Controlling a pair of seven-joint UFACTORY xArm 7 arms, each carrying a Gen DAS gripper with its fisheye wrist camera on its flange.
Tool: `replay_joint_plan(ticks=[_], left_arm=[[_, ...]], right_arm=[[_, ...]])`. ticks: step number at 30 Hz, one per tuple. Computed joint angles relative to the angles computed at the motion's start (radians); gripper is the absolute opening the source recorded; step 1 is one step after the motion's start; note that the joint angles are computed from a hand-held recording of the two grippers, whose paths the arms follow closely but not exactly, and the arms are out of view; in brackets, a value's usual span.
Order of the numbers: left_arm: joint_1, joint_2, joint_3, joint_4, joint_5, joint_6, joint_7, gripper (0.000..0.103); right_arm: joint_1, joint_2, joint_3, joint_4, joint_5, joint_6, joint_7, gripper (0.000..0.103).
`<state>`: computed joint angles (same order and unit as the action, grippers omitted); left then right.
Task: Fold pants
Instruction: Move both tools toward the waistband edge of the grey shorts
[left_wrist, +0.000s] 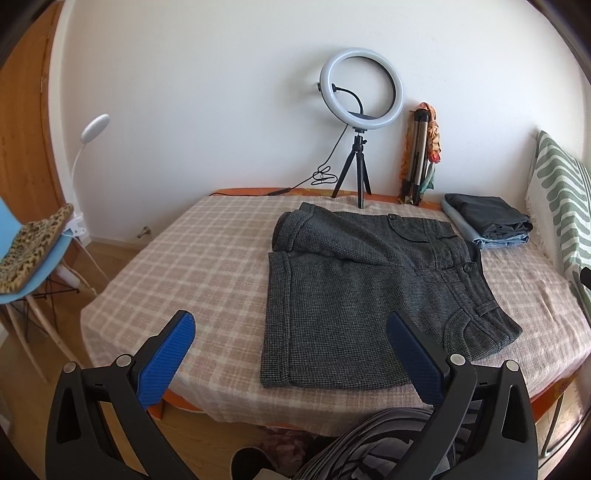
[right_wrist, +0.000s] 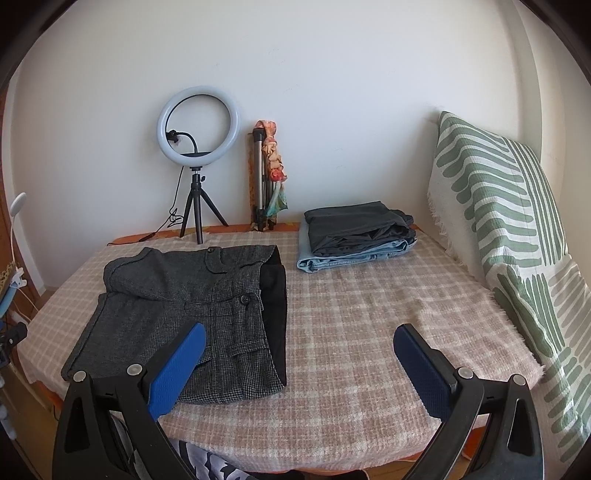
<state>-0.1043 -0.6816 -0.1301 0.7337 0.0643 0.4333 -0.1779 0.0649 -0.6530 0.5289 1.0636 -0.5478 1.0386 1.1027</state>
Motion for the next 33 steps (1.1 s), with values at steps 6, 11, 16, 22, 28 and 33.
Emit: replay_joint_plan(ticks=[6,11,16,22,28,33], left_arm=[[0.004,0.066,0.039,0.039,-0.003,-0.060,0.048,0.103],[-0.023,0.166,0.078,0.113,-0.040,-0.070,0.108,0.102],[-0.056,0.282,0.110,0.204,-0.102,-0.065,0.175,0.100],[-0.070,0.426,0.129,0.329,-0.194,-0.033,0.249,0.097],[-0.043,0.568,0.117,0.468,-0.247,0.026,0.295,0.092],[-0.020,0.662,0.091,0.553,-0.224,0.041,0.298,0.091]], right_arm=[[0.006,0.030,-0.056,-0.011,-0.039,-0.118,-0.085,0.103],[0.001,0.087,-0.124,0.008,-0.013,-0.190,-0.161,0.103],[-0.006,0.162,-0.186,0.039,0.016,-0.256,-0.221,0.103],[0.022,0.306,-0.291,0.112,0.114,-0.364,-0.345,0.103],[0.084,0.538,-0.419,0.292,0.380,-0.408,-0.603,0.103],[0.070,0.748,-0.459,0.474,0.608,-0.405,-0.739,0.102]])
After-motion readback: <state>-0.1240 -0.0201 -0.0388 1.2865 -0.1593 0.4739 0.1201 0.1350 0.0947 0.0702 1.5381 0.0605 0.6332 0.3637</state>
